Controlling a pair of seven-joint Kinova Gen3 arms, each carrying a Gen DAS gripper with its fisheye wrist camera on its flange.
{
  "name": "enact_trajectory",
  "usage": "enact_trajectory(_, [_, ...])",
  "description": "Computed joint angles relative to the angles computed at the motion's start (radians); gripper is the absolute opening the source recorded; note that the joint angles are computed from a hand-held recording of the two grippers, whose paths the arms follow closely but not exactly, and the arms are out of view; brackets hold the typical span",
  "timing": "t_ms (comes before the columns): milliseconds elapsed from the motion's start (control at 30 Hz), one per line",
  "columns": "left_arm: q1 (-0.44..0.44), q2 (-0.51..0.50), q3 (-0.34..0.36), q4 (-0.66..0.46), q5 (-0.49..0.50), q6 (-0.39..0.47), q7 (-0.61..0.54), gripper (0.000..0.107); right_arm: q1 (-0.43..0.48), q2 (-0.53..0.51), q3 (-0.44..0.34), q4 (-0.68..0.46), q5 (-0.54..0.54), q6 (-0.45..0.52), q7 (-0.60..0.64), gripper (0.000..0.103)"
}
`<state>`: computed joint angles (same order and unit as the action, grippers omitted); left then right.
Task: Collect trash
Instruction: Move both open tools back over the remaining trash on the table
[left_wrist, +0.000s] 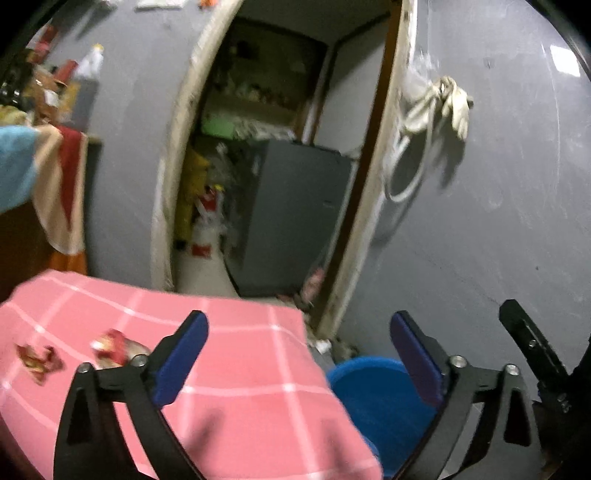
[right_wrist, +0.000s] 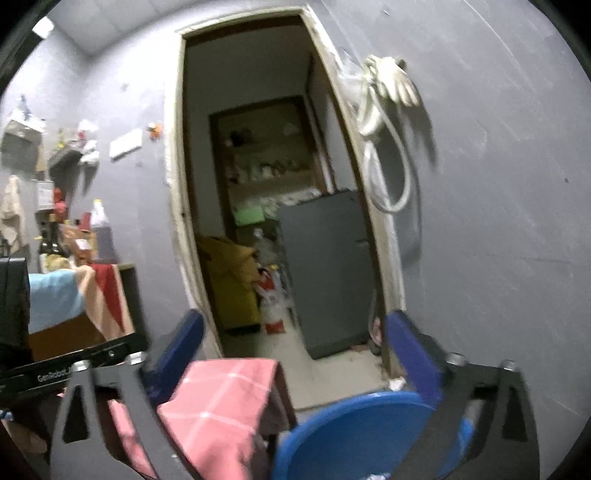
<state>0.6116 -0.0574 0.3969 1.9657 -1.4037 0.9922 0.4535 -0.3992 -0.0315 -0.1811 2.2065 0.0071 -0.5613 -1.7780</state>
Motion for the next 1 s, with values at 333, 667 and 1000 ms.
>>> enact_trajectory(333, [0.008, -0.108, 0.094, 0.119, 0.021, 0.270, 0.092, 0.101, -0.082, 0.029, -0.058, -0.026, 0.004, -0.065, 0.077, 0.103])
enact_trajectory(667, [-0.063, -0.246, 0.149, 0.226, 0.136, 0.363, 0.021, 0.101, -0.185, 0.104, -0.092, -0.104, -0.040, -0.022, 0.173, 0.103])
enact_trajectory(1000, [-0.151, -0.365, 0.140, 0.319, 0.269, 0.269, -0.056, 0.101, -0.259, 0.181, -0.093, -0.194, -0.035, 0.109, 0.246, 0.103])
